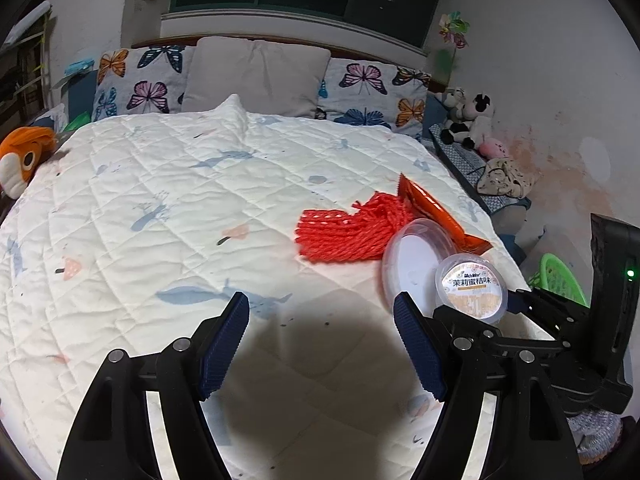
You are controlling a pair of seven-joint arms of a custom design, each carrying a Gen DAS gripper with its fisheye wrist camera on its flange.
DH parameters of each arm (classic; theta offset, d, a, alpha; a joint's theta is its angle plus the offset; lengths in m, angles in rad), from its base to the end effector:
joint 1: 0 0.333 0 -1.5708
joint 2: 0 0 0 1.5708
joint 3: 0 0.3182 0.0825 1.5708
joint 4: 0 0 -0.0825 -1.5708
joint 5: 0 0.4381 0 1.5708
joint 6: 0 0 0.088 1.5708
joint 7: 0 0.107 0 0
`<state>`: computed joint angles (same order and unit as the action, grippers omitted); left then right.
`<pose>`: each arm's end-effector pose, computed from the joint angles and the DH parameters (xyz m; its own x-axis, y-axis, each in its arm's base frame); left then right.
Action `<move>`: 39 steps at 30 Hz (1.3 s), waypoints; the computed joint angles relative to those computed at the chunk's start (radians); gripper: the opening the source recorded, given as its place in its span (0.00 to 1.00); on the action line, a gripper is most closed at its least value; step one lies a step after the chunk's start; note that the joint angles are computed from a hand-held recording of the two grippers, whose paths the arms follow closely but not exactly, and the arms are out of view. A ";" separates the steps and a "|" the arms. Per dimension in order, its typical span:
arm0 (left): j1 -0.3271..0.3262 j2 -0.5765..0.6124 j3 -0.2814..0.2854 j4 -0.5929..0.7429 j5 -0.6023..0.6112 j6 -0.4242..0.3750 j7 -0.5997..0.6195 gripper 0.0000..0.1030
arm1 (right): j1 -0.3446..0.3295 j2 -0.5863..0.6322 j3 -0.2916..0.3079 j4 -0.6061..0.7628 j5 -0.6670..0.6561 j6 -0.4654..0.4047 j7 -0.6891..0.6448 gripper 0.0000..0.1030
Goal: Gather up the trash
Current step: 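Grasp the labeled clear tub with the right tool while the left grasps a clear container, then carry both clear containers over the green basket and open both tools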
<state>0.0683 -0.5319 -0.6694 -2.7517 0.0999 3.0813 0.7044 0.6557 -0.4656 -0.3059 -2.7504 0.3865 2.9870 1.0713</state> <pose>0.3785 -0.2559 0.3958 0.0140 -0.9742 0.2251 -0.7003 -0.1702 -0.6933 0.4306 0.1353 0.3885 0.4842 -0.8688 -0.1038 -0.6936 -0.3088 -0.6508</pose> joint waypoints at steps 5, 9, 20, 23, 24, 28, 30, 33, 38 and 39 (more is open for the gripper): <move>0.000 0.069 0.008 0.035 0.000 0.043 0.030 0.66 | -0.016 -0.068 -0.012 -0.035 0.000 -0.014 -0.005 0.64; -0.004 0.142 0.015 0.071 -0.011 0.072 0.071 0.62 | -0.043 -0.119 -0.010 -0.066 -0.026 -0.017 0.009 0.64; 0.015 0.333 0.025 0.183 0.003 0.099 0.142 0.53 | -0.104 -0.212 -0.023 -0.124 -0.107 -0.029 0.066 0.64; -0.004 0.374 0.052 0.203 0.013 0.104 0.150 0.48 | -0.115 -0.223 -0.027 -0.132 -0.121 -0.032 0.079 0.64; -0.002 0.384 0.052 0.210 0.023 0.103 0.147 0.47 | -0.118 -0.225 -0.029 -0.134 -0.124 -0.033 0.083 0.64; -0.203 0.419 0.237 0.214 -0.063 0.120 0.236 0.34 | -0.133 -0.236 -0.031 -0.144 -0.138 -0.038 0.097 0.64; -0.303 0.426 0.315 0.213 -0.174 0.131 0.332 0.27 | -0.141 -0.243 -0.030 -0.151 -0.145 -0.038 0.102 0.64; -0.283 0.415 0.289 0.205 -0.172 0.137 0.324 0.22 | -0.152 -0.262 -0.033 -0.163 -0.151 -0.043 0.110 0.64; -0.301 0.368 0.285 0.174 -0.224 0.131 0.344 0.16 | -0.177 -0.302 -0.030 -0.187 -0.163 -0.055 0.123 0.64; -0.307 0.358 0.286 0.168 -0.234 0.130 0.350 0.15 | -0.181 -0.308 -0.029 -0.190 -0.166 -0.057 0.126 0.64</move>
<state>-0.2387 -0.1740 -0.3837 -2.5841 -0.1336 3.2117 1.0545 0.4744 -0.7737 -0.3350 -2.9405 0.2204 2.9303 1.1973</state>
